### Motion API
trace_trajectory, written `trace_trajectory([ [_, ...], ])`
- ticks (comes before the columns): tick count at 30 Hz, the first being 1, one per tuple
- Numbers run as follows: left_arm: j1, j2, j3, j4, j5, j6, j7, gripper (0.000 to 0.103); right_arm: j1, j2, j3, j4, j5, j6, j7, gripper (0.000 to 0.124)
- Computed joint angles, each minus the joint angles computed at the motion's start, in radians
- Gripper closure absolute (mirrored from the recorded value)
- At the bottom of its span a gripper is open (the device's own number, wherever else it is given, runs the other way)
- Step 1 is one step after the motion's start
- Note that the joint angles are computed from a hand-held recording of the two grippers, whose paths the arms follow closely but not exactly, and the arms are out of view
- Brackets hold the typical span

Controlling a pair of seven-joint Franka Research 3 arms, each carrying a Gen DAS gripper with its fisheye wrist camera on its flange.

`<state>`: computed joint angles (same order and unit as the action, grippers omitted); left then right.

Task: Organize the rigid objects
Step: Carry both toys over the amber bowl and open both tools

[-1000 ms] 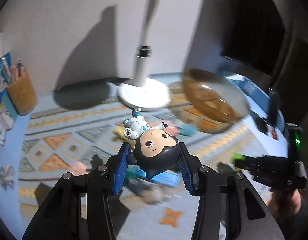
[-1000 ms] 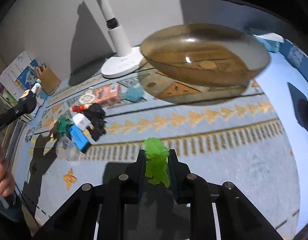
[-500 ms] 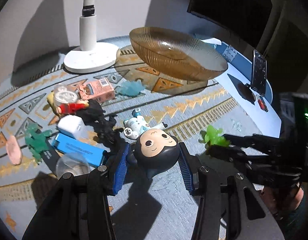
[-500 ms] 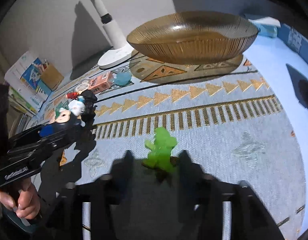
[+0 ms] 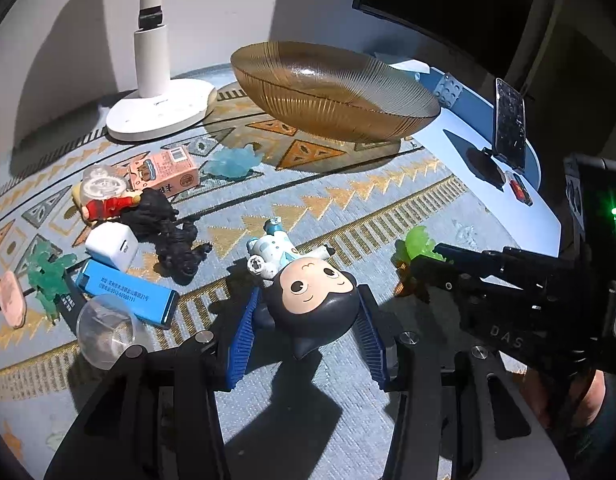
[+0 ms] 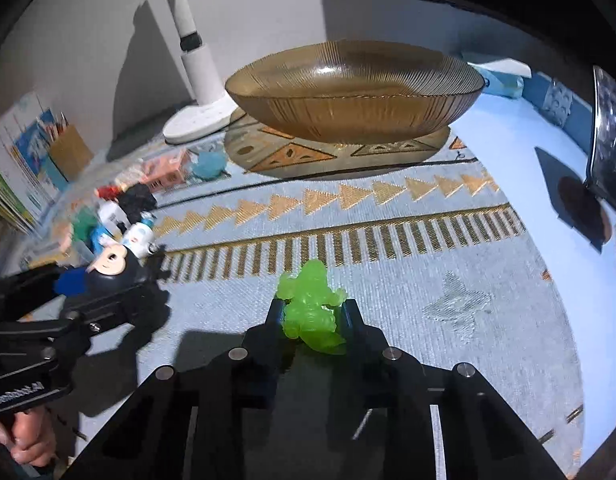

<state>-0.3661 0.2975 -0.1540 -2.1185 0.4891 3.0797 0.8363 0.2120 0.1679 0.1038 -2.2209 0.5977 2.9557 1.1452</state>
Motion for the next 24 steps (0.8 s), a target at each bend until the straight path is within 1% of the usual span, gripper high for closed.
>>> trace_trajectory([
  [3,-0.018,-0.016,0.018,0.011,0.024,-0.010,-0.009,0.059,-0.011,-0.019,0.001,-0.001,0.025,0.003,-0.015,0.097],
  [5,-0.032,-0.036,0.038,0.023,0.061,-0.003,-0.022,0.059,-0.025,-0.047,0.007,0.003,0.067,0.024,-0.066,0.097],
  [7,-0.051,-0.051,0.064,0.061,0.114,0.000,-0.046,0.059,-0.021,-0.072,-0.008,0.010,0.060,0.072,-0.074,0.097],
  [8,-0.054,-0.050,0.067,0.087,0.132,-0.008,-0.053,0.059,-0.018,-0.083,-0.018,0.020,0.043,0.098,-0.065,0.097],
  [10,-0.064,-0.035,0.077,0.162,0.171,-0.034,-0.080,0.059,-0.027,-0.091,-0.026,0.062,0.052,0.146,-0.078,0.097],
  [12,-0.055,0.001,0.067,0.245,0.179,-0.041,-0.084,0.058,-0.033,-0.083,-0.034,0.108,0.047,0.178,-0.072,0.096],
  [13,-0.040,0.022,0.050,0.278,0.164,-0.039,-0.068,0.058,-0.034,-0.073,-0.040,0.130,0.030,0.188,-0.059,0.096],
  [14,-0.022,0.050,0.024,0.318,0.134,-0.047,-0.039,0.058,-0.023,-0.059,-0.062,0.153,-0.021,0.192,-0.018,0.096],
  [15,-0.011,0.081,0.005,0.359,0.104,-0.063,-0.013,0.058,0.015,-0.038,-0.118,0.177,-0.130,0.186,0.077,0.096],
  [16,-0.004,0.119,-0.012,0.407,0.076,-0.086,0.016,0.058,0.046,-0.020,-0.166,0.198,-0.221,0.169,0.159,0.096],
  [17,-0.007,0.154,-0.015,0.448,0.056,-0.109,0.032,0.058,0.046,0.012,-0.178,0.240,-0.263,0.127,0.196,0.096],
  [18,-0.016,0.188,-0.012,0.486,0.043,-0.131,0.042,0.058,0.021,0.034,-0.156,0.271,-0.252,0.092,0.182,0.096],
  [20,-0.018,0.255,-0.024,0.554,0.007,-0.173,0.083,0.058,-0.056,0.094,-0.083,0.357,-0.194,-0.022,0.127,0.096],
  [22,-0.014,0.322,-0.045,0.623,-0.035,-0.223,0.138,0.058,-0.083,0.154,-0.061,0.434,-0.175,-0.125,0.111,0.096],
  [24,-0.008,0.362,-0.059,0.669,-0.078,-0.262,0.182,0.058,-0.083,0.189,-0.064,0.467,-0.188,-0.170,0.113,0.096],
])
